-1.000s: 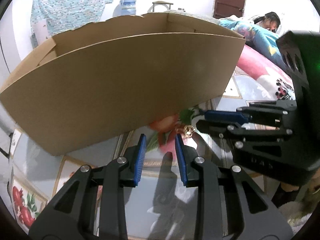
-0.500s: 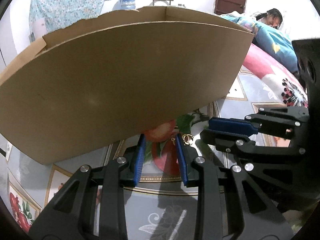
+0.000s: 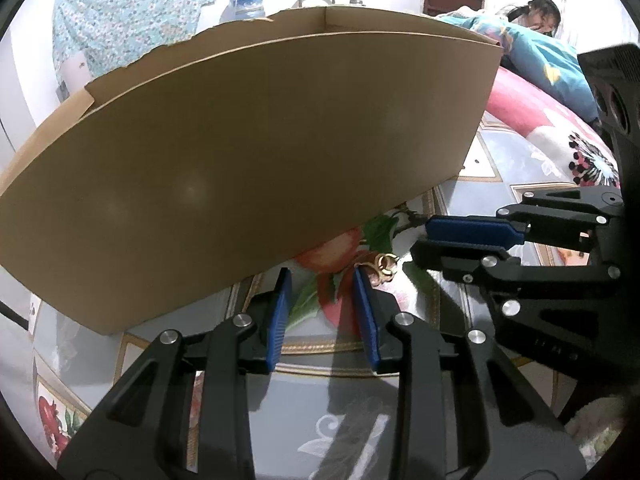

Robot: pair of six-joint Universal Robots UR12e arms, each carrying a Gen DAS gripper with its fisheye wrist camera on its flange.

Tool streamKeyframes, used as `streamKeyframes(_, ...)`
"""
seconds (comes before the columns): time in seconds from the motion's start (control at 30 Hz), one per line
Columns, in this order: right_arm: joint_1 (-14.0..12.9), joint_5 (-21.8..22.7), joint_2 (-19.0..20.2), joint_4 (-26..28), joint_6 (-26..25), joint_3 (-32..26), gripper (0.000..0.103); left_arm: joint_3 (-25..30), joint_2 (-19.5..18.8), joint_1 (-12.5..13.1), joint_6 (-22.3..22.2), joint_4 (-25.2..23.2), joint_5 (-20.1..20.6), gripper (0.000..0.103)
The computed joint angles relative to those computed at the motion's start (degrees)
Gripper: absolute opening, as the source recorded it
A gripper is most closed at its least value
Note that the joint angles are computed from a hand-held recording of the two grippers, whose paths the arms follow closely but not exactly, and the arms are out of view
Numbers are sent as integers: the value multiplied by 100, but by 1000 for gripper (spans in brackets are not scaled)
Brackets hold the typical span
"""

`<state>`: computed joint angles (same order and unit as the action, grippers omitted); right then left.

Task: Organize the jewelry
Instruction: 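Lower both tools toward the small gold earring beside the box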

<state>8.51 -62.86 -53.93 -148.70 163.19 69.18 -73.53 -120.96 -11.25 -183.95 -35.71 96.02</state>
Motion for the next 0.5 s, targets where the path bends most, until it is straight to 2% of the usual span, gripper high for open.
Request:
streamKeyframes(0.17, -26, 90, 3, -74, 35, 38, 18, -76, 45, 120, -377, 144, -442, 32)
streamKeyframes(0.27, -50, 156, -6, -88, 18, 67, 18, -120, 37, 153, -575, 398, -617, 39)
streamKeyframes(0.37, -75, 232, -13, -102, 20, 95, 18, -112, 8, 140, -511, 497, -657, 44)
streamKeyframes(0.5, -100, 312, -7, -102, 55, 96, 18, -84, -22, 154, -615, 441, -753, 45)
